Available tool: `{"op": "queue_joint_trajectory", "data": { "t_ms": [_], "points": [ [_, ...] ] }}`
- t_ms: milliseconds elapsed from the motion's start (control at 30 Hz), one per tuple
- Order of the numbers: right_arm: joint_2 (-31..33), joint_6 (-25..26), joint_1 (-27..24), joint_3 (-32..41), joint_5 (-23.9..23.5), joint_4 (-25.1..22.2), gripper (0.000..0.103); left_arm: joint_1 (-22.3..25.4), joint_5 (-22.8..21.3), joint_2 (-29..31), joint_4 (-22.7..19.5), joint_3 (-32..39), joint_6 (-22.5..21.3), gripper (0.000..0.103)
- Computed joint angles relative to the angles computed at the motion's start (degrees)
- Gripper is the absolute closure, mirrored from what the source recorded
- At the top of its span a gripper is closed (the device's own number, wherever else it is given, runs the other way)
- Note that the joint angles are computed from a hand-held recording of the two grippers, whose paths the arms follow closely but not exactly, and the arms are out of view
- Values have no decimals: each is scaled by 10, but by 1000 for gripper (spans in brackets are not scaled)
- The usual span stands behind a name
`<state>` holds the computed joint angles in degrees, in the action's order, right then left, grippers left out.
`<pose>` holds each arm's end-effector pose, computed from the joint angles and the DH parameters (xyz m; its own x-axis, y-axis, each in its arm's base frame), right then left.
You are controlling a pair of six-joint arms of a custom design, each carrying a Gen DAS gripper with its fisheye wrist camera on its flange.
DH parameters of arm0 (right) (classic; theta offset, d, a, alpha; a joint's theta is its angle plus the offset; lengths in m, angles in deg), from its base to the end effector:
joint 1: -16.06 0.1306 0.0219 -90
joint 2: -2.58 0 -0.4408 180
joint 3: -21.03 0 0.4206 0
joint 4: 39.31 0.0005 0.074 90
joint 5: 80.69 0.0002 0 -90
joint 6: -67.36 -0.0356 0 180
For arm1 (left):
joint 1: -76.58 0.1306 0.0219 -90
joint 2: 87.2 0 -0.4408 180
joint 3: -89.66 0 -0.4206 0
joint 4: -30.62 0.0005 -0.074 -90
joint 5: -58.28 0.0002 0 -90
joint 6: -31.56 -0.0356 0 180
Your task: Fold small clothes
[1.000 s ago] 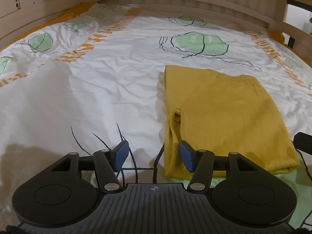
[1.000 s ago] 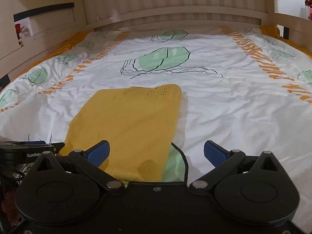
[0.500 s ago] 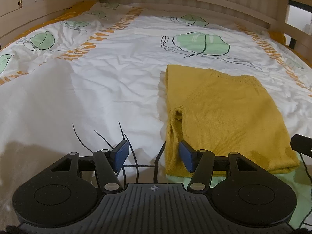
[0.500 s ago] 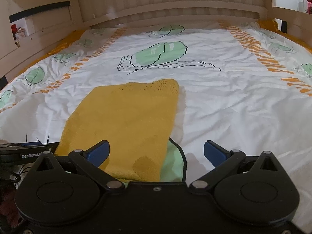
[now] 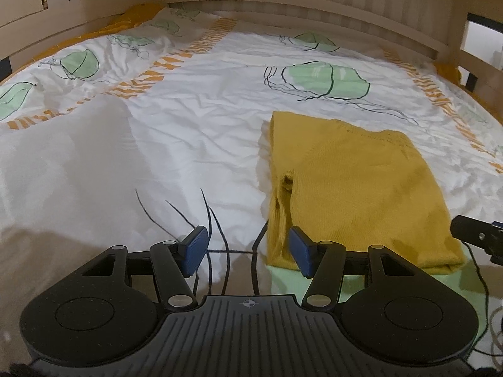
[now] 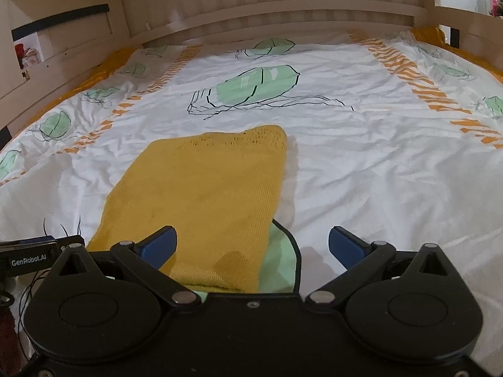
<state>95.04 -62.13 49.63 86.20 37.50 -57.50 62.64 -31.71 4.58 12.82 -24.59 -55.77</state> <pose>0.4165 0.2556 0.3029 -0.5929 0.2792 -0.7553 0.2147 0.9588 0.1860 0.4778 -0.1191 0.3106 -0.6826 0.1214 -0.7206 0.2095 0.9772 -0.0337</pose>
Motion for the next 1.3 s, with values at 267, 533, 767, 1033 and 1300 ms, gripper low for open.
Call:
{"op": "queue_joint_trajectory", "data": {
  "t_ms": [267,533,767,1033,1300],
  "points": [
    [1,-4,2,1,-2,-3,1,-1,-4,-4,14,-9,-9,48],
    [1,-1,5,1,0,-5,1,-1,-3,-4,15,-9,-9,48],
    [2,-2,5,2,0,-6,1,0,-3,-5,16,-11,-11,48],
    [2,-2,6,2,1,-6,1,-1,-3,-5,16,-11,-10,48],
    [-1,-14,8,3,-1,-14,1,3,18,-6,-27,4,-18,48]
  ]
}}
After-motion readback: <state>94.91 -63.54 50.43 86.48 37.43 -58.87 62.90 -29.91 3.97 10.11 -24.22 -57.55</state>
